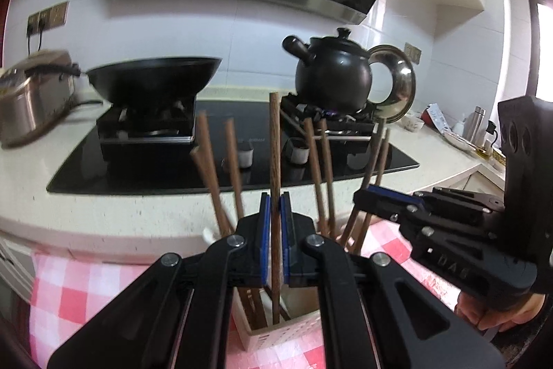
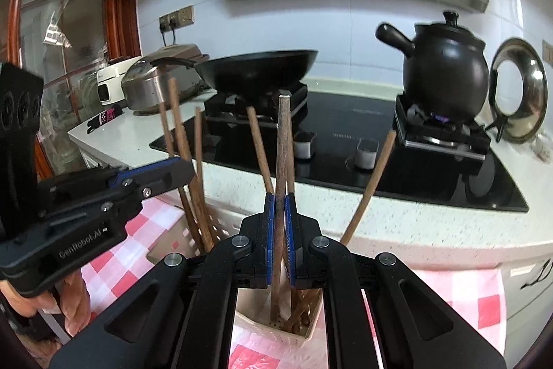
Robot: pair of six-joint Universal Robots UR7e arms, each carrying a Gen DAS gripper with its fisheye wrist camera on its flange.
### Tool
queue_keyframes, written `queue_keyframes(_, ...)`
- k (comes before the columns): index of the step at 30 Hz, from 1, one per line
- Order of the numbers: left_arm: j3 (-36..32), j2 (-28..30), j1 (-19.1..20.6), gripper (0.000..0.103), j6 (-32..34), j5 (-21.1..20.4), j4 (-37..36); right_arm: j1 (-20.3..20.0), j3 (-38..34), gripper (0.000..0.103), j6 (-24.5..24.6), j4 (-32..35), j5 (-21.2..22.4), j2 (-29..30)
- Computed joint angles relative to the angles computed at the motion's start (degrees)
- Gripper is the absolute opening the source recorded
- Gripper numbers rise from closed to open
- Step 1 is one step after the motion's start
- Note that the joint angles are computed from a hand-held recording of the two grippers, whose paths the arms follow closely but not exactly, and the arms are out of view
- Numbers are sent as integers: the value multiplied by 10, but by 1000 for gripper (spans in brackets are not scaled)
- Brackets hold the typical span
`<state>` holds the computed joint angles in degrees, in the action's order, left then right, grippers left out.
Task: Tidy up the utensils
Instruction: 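Lower both held chopsticks down into the white basket, then open both tools to release the chopsticks into the basket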
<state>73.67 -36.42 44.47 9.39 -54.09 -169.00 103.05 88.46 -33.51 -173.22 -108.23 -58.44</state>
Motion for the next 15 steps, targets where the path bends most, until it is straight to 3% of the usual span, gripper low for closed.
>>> queue_keyframes(11,24,-17,1,7,-19,26,7,-10,2,10,25,3,-9,-6)
queue_keyframes(13,34,-23,-3,13,-12,35,-1,-9,6,11,24,-1,-11,-9)
queue_keyframes(15,48,-31,-9,29,-4,42,-16,-7,14,11,26,-3,-9,-17)
